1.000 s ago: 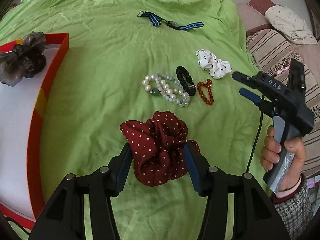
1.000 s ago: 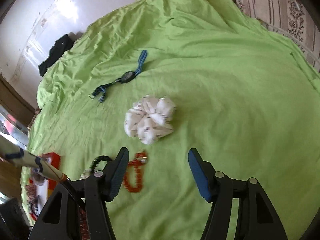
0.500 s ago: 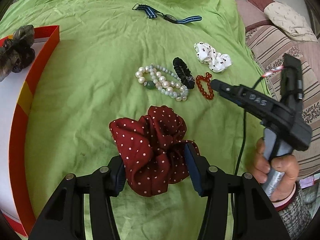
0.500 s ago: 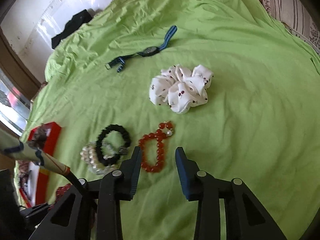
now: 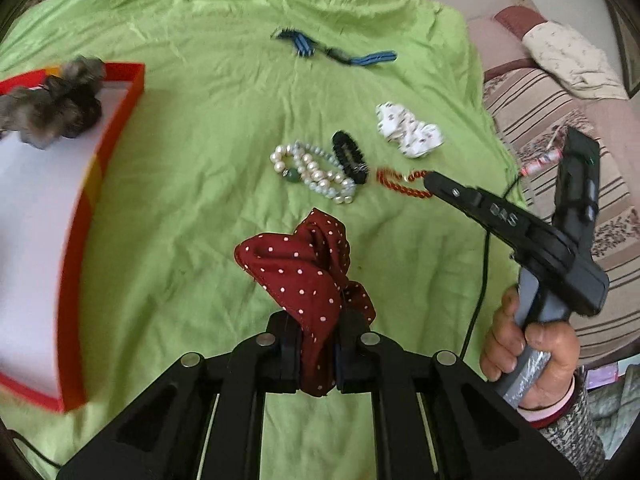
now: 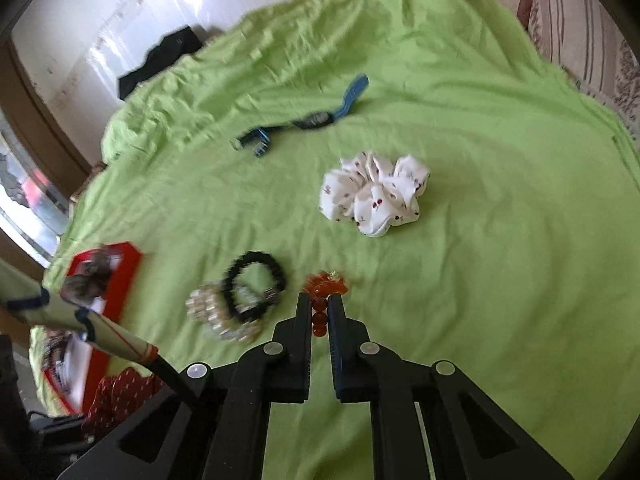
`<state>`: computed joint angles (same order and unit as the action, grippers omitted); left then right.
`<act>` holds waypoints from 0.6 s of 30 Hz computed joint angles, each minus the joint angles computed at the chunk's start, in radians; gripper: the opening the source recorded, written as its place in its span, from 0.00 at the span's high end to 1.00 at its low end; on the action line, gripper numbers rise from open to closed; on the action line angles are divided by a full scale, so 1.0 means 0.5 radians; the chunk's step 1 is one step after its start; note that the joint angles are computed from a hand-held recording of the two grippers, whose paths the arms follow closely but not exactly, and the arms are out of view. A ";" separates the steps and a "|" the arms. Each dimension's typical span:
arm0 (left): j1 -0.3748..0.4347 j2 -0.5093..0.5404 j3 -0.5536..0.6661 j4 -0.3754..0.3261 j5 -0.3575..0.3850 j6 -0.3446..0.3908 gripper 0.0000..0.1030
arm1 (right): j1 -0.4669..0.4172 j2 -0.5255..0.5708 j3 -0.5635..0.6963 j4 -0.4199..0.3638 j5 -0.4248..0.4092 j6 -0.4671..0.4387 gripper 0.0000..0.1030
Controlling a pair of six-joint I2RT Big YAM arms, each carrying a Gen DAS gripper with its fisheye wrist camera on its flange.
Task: Organize jewelry
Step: 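Grasp the red polka-dot scrunchie with the left tool while the right tool grasps the red bead bracelet, then carry the scrunchie and bracelet into the tray and open both tools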
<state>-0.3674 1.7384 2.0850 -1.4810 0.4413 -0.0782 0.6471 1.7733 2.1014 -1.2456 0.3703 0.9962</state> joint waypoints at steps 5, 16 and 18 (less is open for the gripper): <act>0.058 -0.189 -0.136 0.027 0.045 -0.002 0.90 | 0.143 -0.121 -0.041 -0.004 0.109 0.073 0.92; 0.251 -0.503 -0.439 0.122 0.045 -0.028 0.90 | 0.426 -0.026 0.240 -0.157 0.264 0.157 0.92; 0.318 -0.521 -0.454 0.127 0.049 -0.032 0.90 | 0.450 0.048 0.376 -0.204 0.267 0.117 0.92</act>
<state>-0.2086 1.4777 1.8579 -1.4177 0.4660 -0.0940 0.8721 1.7973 2.2893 -1.3478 0.5036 1.0548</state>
